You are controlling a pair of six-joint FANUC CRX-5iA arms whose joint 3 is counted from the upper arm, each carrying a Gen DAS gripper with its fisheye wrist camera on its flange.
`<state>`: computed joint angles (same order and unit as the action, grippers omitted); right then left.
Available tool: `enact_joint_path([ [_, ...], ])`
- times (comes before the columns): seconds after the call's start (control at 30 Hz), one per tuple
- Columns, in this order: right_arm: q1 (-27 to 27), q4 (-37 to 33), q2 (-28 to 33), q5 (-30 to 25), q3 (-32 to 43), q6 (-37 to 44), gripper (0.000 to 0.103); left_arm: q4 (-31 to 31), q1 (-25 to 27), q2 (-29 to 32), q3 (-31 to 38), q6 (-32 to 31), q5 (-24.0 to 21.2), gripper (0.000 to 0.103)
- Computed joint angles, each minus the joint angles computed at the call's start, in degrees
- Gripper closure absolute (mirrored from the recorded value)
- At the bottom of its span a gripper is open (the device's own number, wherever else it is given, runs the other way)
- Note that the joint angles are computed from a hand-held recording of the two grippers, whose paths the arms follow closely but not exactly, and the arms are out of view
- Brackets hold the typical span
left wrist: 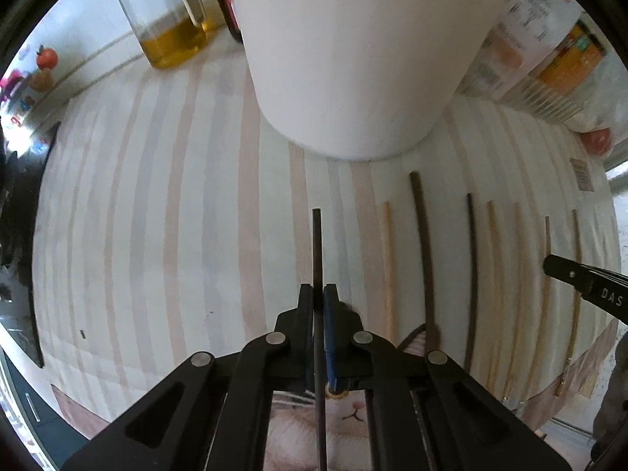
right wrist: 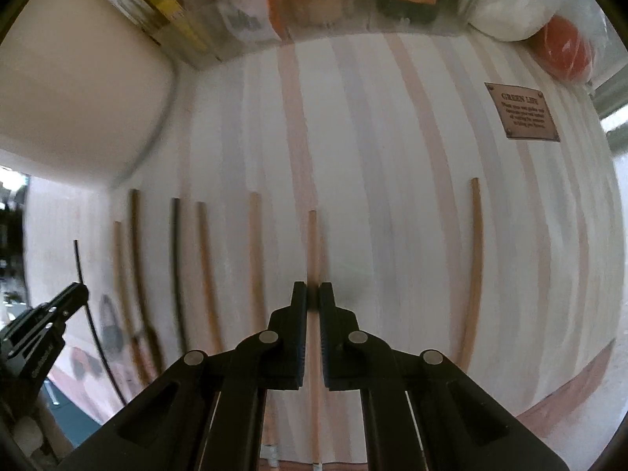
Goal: Organize utensils
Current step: 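Grasp another dark chopstick with the left tool while the right tool grasps a light one, then lift both held chopsticks and carry them over the cream holder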
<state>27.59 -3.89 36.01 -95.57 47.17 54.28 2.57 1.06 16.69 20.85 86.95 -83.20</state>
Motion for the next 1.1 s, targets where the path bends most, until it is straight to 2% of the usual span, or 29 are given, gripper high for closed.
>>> enact_joint_path([
  [0.17, 0.0, -0.5, -2.8, 2.3, -0.7, 0.2, 0.097, 1.1, 0.7, -3.2, -1.0, -1.1, 1.2, 0.100],
  [0.47, -0.2, -2.3, -5.7, 5.6, 0.0, 1.9, 0.097, 3.7, 3.8, -5.0, 1.2, -3.2, 1.9, 0.101],
  [0.67, 2.8, -1.1, -6.6, 10.3, -1.2, 0.3, 0.097, 4.5, 4.3, -4.7, 3.9, -3.4, 2.9, 0.101],
  [1.1, 5.3, 3.3, -6.9, 14.9, 4.3, 1.3, 0.097, 7.0, 6.3, -7.1, 5.8, -4.9, 7.5, 0.101],
])
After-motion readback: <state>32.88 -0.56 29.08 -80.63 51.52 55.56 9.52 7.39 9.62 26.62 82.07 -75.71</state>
